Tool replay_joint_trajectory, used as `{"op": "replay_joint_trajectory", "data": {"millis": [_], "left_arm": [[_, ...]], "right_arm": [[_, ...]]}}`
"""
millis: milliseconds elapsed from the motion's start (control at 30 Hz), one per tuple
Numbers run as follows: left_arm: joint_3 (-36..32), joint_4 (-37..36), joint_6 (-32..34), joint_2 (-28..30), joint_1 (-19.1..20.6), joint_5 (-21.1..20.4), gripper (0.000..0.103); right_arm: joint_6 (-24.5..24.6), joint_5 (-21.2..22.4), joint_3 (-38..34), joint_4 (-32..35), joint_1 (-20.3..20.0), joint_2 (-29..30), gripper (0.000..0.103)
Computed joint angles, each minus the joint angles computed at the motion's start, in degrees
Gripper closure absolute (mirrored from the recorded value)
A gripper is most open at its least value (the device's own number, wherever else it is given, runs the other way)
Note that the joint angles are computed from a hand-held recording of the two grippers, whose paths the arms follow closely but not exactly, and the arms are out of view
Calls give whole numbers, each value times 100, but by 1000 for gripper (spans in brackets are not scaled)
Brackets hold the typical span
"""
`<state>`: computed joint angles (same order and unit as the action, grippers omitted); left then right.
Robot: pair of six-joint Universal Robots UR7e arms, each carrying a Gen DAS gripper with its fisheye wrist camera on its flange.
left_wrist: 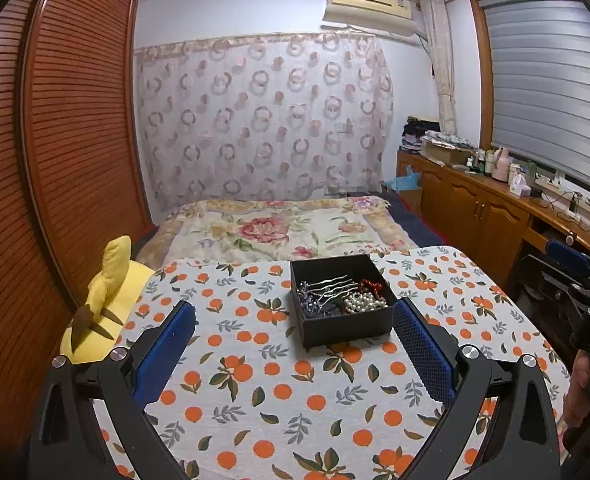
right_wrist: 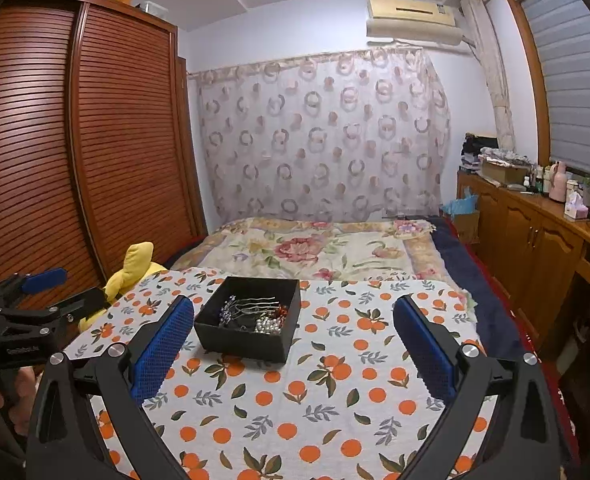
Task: Organize jewelry
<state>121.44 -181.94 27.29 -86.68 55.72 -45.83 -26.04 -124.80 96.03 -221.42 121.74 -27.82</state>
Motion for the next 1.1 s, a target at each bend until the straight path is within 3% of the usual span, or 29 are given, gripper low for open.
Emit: {"op": "replay_joint_trajectory", "data": {"millis": [1100], "left_arm": [[52,76,-78,-66,-68,62,8]], "right_arm": [[50,6,79,-18,-36,-18,2]]}}
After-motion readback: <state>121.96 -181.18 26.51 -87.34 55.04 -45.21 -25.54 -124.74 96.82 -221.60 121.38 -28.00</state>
